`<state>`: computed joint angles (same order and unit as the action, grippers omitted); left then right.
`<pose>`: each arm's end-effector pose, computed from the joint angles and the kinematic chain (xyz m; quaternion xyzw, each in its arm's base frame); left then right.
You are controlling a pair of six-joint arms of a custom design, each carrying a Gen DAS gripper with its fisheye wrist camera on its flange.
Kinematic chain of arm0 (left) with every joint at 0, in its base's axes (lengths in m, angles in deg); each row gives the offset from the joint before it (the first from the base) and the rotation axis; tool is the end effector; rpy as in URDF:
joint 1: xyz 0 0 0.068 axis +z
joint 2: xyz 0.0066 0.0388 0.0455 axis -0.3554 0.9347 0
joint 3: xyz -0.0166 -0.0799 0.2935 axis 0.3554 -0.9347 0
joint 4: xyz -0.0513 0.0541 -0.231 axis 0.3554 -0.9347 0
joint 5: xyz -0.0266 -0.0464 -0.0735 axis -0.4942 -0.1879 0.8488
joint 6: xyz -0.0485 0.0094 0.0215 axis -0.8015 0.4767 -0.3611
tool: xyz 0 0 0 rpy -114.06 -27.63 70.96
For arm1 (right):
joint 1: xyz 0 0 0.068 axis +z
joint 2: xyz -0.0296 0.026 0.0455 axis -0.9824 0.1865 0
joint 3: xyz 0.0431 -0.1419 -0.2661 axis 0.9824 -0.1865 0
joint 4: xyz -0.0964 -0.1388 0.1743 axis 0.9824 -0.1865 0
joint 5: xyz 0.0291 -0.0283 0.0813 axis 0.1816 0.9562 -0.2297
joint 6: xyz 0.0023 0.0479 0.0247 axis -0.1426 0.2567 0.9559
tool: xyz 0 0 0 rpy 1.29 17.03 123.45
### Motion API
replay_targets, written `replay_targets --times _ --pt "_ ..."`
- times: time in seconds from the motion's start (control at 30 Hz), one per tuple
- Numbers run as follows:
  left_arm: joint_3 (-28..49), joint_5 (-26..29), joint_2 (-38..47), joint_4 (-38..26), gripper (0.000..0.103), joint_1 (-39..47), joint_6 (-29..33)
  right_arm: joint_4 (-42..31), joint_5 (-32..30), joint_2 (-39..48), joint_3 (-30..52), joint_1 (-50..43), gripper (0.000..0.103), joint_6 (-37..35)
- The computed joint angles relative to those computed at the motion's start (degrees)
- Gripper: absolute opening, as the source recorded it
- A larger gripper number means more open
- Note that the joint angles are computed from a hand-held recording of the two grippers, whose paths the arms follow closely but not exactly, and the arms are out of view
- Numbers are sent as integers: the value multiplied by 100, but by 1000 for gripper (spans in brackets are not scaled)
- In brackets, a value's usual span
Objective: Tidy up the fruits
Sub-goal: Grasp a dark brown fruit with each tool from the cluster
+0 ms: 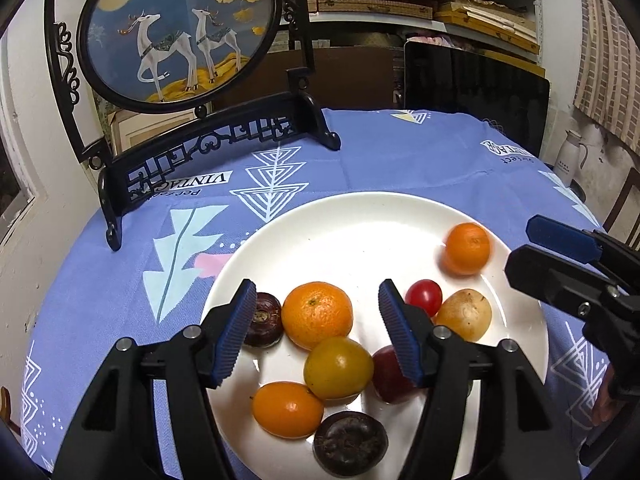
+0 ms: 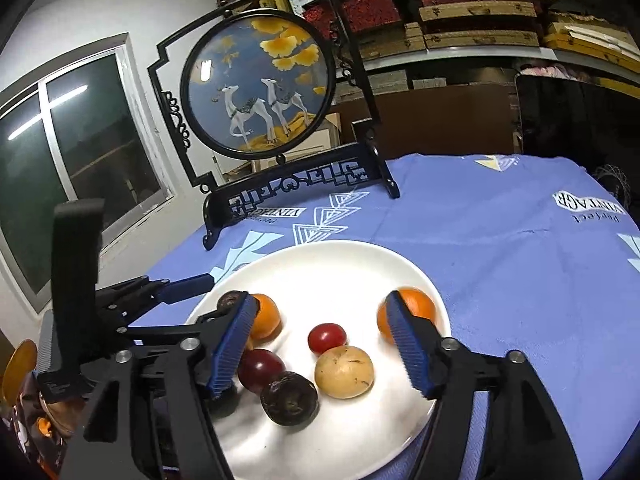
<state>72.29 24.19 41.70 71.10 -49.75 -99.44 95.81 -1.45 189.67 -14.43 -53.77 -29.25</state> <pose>0.3121 -0.1567 0.0711 0.0393 0.9123 0.0342 0.4061 0.3186 0.1603 0.0746 -0.1426 0.8576 0.2499 0.4263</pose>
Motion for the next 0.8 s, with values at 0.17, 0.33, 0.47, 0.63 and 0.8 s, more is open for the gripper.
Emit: replay_targets --times 0.17,0.33,0.47,0.63,0.8 --pt "-20 -19 -22 -7 64 -5 13 31 -6 -14 -32 -10 71 -22" --pt "-139 86 -180 45 72 82 30 -152 -120 -86 -13 -18 72 -51" --pt "-351 209 -460 58 74 101 -1 -268 -231 -340 -169 35 72 66" --pt "-1591 281 -1025 1051 81 -56 -34 -480 -215 -811 -1090 282 74 -414" --pt "-2679 210 -1163 1837 85 -338 -116 -733 534 -750 -1804 1003 74 -938"
